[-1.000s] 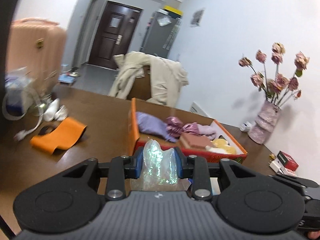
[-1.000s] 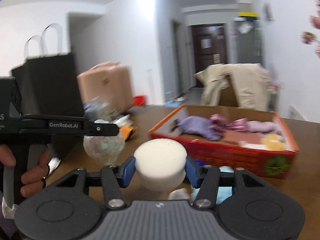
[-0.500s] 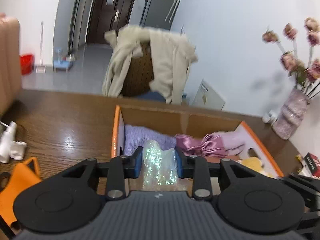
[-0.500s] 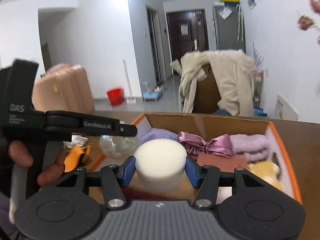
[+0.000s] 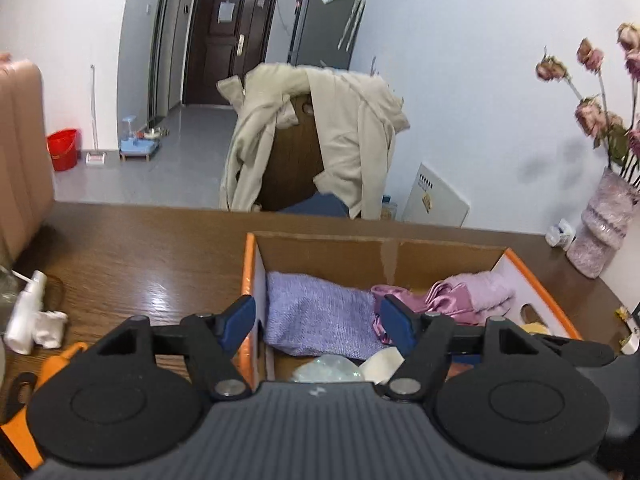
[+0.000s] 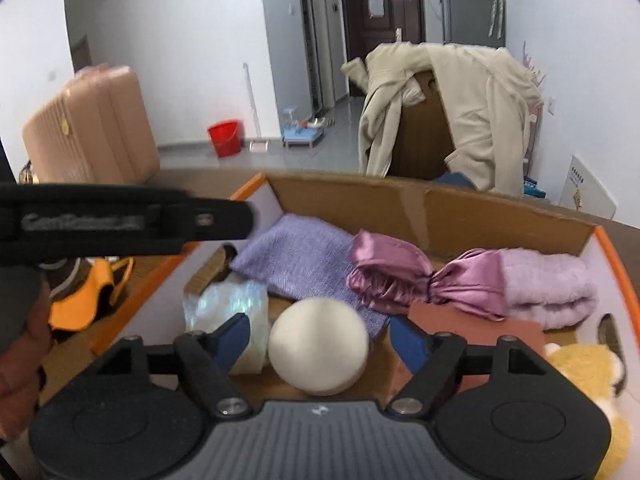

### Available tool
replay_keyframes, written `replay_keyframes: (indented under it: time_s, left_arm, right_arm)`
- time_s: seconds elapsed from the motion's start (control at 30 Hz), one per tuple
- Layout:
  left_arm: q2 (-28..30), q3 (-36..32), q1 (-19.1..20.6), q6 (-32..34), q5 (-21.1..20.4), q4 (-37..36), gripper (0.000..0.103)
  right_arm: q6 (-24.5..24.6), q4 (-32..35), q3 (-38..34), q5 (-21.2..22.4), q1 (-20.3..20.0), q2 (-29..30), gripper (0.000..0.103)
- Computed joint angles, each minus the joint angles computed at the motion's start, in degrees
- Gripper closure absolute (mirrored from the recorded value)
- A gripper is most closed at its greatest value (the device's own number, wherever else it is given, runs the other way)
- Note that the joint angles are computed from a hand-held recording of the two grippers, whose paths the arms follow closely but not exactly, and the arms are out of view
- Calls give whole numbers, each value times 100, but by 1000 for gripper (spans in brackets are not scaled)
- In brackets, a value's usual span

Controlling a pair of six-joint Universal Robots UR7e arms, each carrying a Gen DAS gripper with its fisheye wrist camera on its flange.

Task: Organize soft objects
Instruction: 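Lower both held items into the cardboard box and open both grippers, then move both grippers back over the tissue and white block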

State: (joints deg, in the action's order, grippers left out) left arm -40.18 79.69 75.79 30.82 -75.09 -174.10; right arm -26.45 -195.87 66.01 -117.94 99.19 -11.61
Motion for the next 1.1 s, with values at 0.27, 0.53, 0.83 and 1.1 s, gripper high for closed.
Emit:
replay_keyframes:
  time_s: [0.27,0.53,0.83,1.1]
  left_arm:
    - [-1449,1788,-123,414,-578,-1069,22]
    - [-2703,3979,-168,880,-778,-2809,8]
    - [-3181,5985,-3,669,-203,-4305,7]
    - [-3127,6108,56,870,-128,-4417,7]
  right_arm:
    - [-379,-2029,2027,207,313,-1072,19]
    - [-1140,-4260,3946,225,744,-1588,14]
    - [-803,-5656,5458,444,784,-1128,10]
    - [-969,-5725,5461,0,832,-590,11]
